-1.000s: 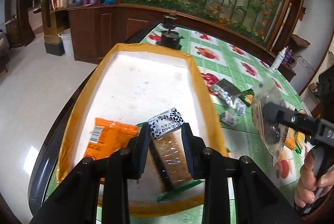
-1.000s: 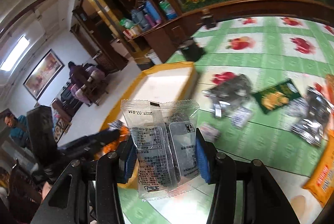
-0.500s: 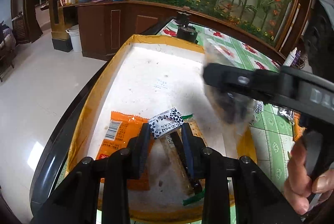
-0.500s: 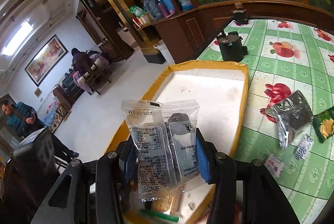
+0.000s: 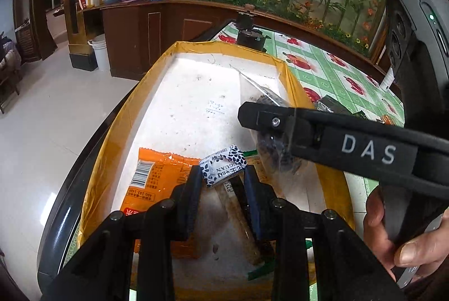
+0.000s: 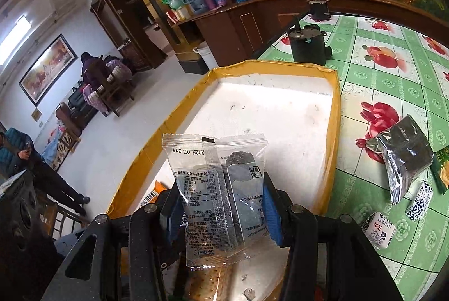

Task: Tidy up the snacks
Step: 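Drop the white-blue packet in the box with left gripper while right gripper drops clear bag, then grasp the small white-blue roll packet with the right gripper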

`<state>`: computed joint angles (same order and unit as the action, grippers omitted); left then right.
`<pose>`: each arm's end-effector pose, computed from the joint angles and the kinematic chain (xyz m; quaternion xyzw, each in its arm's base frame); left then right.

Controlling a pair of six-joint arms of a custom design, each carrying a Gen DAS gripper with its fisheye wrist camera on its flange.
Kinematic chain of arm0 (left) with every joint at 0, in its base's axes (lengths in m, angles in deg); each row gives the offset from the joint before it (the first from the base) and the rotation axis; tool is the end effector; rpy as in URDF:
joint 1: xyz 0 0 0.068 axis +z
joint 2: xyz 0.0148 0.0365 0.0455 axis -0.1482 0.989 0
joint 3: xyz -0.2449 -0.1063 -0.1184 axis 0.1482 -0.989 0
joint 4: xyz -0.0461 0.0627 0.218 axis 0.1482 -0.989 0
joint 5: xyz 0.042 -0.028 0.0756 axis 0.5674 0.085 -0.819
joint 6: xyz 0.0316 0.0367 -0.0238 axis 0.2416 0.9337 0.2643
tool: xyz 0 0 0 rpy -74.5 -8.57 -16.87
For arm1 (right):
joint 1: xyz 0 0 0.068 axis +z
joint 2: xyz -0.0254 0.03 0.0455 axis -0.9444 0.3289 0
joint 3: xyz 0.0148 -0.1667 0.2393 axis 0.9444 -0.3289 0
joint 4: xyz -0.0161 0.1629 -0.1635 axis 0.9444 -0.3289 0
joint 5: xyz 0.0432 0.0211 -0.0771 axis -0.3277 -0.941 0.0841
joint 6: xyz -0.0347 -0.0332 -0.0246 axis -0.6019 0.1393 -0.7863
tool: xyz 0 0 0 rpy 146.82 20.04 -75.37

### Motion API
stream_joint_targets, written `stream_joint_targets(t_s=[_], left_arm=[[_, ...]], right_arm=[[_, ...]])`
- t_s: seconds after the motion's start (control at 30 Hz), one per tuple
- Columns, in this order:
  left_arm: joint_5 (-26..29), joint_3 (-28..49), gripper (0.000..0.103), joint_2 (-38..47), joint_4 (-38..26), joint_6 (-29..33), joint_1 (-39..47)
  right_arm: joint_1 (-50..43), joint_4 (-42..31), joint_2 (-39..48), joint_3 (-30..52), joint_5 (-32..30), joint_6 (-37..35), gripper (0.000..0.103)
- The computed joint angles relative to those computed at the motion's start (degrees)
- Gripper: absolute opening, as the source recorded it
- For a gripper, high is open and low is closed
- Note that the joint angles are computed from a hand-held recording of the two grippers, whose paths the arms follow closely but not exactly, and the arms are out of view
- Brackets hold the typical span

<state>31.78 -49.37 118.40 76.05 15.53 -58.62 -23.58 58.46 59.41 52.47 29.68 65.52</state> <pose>0.1279 -0.1245 0.1039 -0.0872 0.9227 -0.0532 0.3717 0.2377 0.2643 0.1114 -0.2121 0.8913 0.2837 0.2830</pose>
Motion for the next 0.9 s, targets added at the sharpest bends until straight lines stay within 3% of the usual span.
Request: stream_joint_targets(t_s=[0.3,0.5,0.63,0.9], left_arm=[[0.4,-0.3,0.031,0.6,0.9,0.3,0.5],[-0.6,0.2,0.043,-0.2,-0.5,-0.4,-0.3],[-1.6,0.9,0.046,-2.8,-3.9,-1.7,-1.7],[-7.2,6.3,0.053,-9.6,-17.0,-4.9,-8.2]], right_arm=[[-0.2,-0.4,-0.2,-0.2,-0.7,0.2,0.060],[-0.2,1.3,-2.3,-2.1,-0.8,-0.2,0.067],[-0.9,4.2,-4.4,-4.7,-1.2,-0.3,0.068],[-9.1,11.1,-12.7,-14.9,-5.8,0.2,0.068]])
